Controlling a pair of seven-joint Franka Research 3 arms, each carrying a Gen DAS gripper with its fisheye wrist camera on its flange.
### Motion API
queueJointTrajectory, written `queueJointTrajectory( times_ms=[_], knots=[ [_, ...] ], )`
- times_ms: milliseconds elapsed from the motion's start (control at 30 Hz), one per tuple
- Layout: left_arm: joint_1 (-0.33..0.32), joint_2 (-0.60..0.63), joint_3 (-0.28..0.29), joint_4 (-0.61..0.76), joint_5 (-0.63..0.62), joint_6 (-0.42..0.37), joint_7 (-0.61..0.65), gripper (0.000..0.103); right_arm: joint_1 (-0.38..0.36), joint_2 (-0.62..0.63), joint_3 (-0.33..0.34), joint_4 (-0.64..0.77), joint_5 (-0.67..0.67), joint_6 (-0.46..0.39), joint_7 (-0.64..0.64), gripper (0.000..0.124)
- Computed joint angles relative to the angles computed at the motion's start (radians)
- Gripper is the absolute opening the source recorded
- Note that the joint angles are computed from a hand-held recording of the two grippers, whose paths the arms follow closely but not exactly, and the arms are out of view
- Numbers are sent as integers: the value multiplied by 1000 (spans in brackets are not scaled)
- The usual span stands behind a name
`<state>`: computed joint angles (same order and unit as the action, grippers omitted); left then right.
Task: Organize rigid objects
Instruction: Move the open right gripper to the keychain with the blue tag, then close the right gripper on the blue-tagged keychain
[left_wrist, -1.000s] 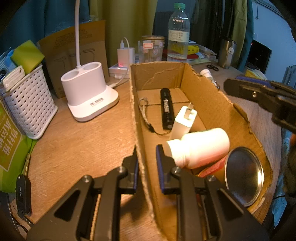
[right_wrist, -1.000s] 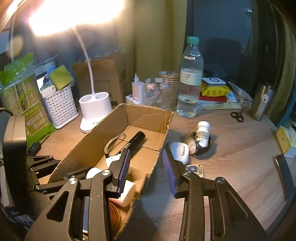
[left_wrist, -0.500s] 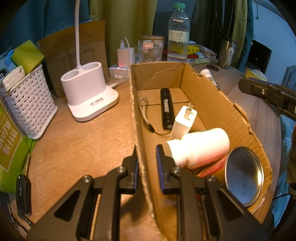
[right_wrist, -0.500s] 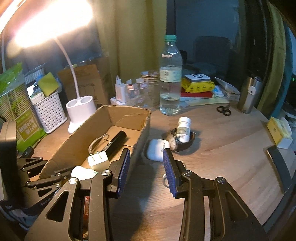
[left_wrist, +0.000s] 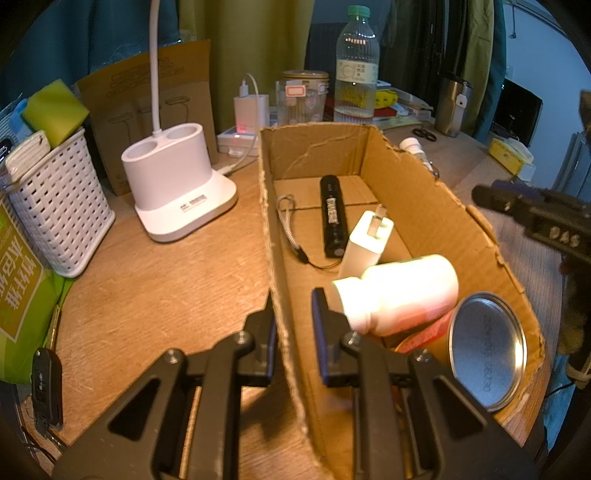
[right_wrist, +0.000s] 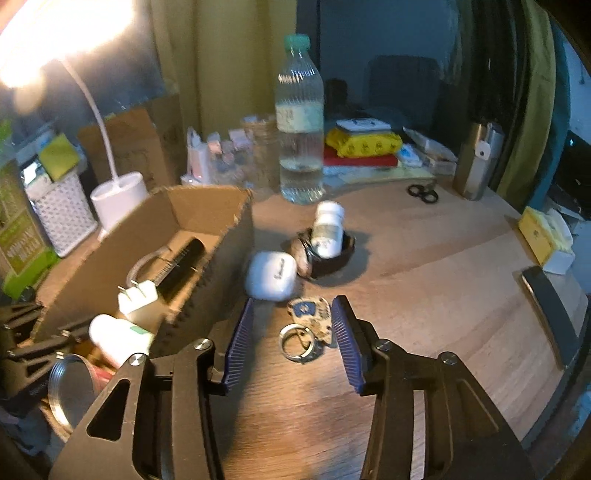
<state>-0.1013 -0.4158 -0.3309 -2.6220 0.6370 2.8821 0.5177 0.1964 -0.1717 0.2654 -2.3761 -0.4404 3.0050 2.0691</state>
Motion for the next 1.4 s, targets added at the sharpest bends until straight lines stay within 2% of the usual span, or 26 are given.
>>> queueJointTrajectory(
  times_ms=[167, 500, 800, 967, 1067, 1400],
  knots=[
    [-1, 0, 1, 0, 1, 0, -1, 18, 7, 47, -18, 29, -20, -35, 11, 48],
    [-2, 1, 2, 1, 1, -1, -1, 18, 97, 140, -105, 112, -22, -111, -19, 48],
    [-2, 0, 2, 0, 2, -1, -1, 18, 149, 189, -155, 168, -14, -156, -34, 48],
    [-2, 0, 2, 0, 2, 0, -1, 18, 160, 196, -168, 174, 22, -153, -64, 48],
    [-2, 0, 2, 0, 2, 0, -1, 18, 161, 195, -169, 166, 72, -137, -107, 40],
    [-2, 0, 2, 0, 2, 0, -1, 18, 159, 170, -169, 141, 26, -111, -63, 38]
  ],
)
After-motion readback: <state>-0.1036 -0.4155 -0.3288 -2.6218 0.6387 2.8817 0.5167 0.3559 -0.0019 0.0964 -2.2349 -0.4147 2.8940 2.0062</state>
